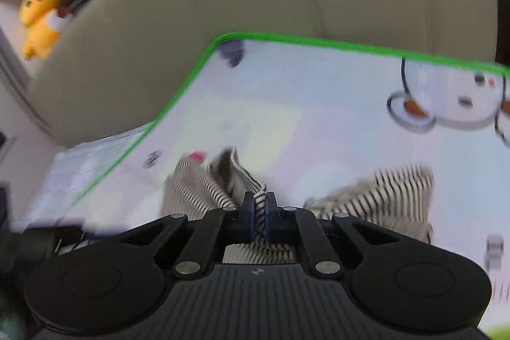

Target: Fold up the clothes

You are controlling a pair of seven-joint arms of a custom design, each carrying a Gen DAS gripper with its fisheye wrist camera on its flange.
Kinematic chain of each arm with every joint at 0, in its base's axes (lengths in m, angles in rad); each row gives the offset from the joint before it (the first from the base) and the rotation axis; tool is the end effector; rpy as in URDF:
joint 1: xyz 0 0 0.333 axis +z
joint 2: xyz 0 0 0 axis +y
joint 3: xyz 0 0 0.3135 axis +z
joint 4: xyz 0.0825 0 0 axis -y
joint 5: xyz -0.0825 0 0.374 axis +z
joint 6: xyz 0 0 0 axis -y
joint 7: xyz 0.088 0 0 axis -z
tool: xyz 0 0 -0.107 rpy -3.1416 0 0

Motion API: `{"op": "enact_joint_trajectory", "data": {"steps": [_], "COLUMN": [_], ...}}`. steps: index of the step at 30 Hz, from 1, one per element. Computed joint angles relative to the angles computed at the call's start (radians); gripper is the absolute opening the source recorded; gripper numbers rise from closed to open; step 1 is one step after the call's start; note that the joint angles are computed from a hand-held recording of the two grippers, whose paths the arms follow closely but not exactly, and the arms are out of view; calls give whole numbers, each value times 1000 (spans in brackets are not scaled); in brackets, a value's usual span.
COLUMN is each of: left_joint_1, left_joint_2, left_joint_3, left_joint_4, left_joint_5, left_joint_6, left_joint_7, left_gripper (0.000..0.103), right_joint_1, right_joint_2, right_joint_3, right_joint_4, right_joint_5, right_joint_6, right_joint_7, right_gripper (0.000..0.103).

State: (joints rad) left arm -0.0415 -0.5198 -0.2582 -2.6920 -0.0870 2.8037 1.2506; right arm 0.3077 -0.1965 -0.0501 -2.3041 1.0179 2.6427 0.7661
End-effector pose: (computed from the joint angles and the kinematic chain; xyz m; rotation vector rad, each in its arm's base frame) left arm 0.3893 -0.1191 0.4616 -1.9876 1.8242 -0.7160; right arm 0.4964 0.1069 0.4781 -1.8258 1.3895 -0.0805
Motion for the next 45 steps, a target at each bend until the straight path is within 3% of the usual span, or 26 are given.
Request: {"op": "enact_joint_trajectory", "data": {"steps": [4, 10, 12, 16, 18, 21, 24, 26, 28, 29, 32, 34, 36, 37, 41, 42, 44, 45], "left_joint_1": [-39, -68, -82, -59, -42, -66, -76, -82, -95, -102, -111, -112, -109, -106, -103, -103, -106, -108], "left_joint_2": [-107, -120, -109, -88, -97, -110, -114, -118, -127, -132, -154, -167, -175, -174, -141, -133, -123, -118], "left_joint_3": [89, 115, 102, 32, 8, 33, 39, 41, 56, 63, 79, 99, 121, 132, 152, 150, 143, 141], "left_joint_4": [-52, -43, -30, -18, -32, -52, -58, -56, -56, -56, -52, -47, -40, -35, -21, -20, -21, -22], "left_joint_5": [-66, -147, -165, -121, -89, -95, -95, -93, -105, -113, -134, -162, -199, -223, -310, -320, -335, -341], "left_joint_6": [63, 174, 153, 67, 37, -11, -64, -95, -128, -143, -172, -176, -177, -182, -229, -239, -248, -252], "left_joint_7": [79, 153, 161, 177, 176, 188, 201, 208, 221, 228, 246, 252, 251, 241, 197, 193, 192, 191], "left_gripper": [84, 91, 87, 56, 56, 56, 56, 56, 56, 56, 58, 59, 66, 72, 72, 71, 68, 66], "right_joint_1": [-11, 26, 44, 91, 122, 144, 27, -25, -39, -44, -24, 28, 55, 56, 25, 26, 26, 25], "right_joint_2": [-143, -191, -202, -250, -305, -318, -265, -235, -244, -252, -297, -309, -316, -315, -274, -269, -260, -269], "right_joint_3": [-19, -17, -35, -71, -102, -137, -60, 3, 24, 30, -16, -101, -167, -184, -189, -188, -184, -168], "right_joint_4": [-147, -247, -250, -250, -277, -279, -293, -339, -382, -394, -370, -326, -293, -285, -280, -288, -301, -304], "right_joint_5": [-72, -202, -204, -176, -124, -116, -355, -511, -599, -629, -625, -559, -496, -474, -427, -407, -370, -369], "right_joint_6": [-132, -112, -97, -36, 42, 117, 93, 173, 239, 260, 197, 113, 30, -6, -114, -119, -129, -106], "right_joint_7": [97, 150, 143, 62, -10, -40, 127, 179, 193, 207, 289, 342, 401, 422, 479, 463, 428, 398], "right_gripper": [5, 6, 6, 8, 9, 20, 24, 25, 31, 40, 43, 49, 54, 55, 56, 55, 33, 29]}}
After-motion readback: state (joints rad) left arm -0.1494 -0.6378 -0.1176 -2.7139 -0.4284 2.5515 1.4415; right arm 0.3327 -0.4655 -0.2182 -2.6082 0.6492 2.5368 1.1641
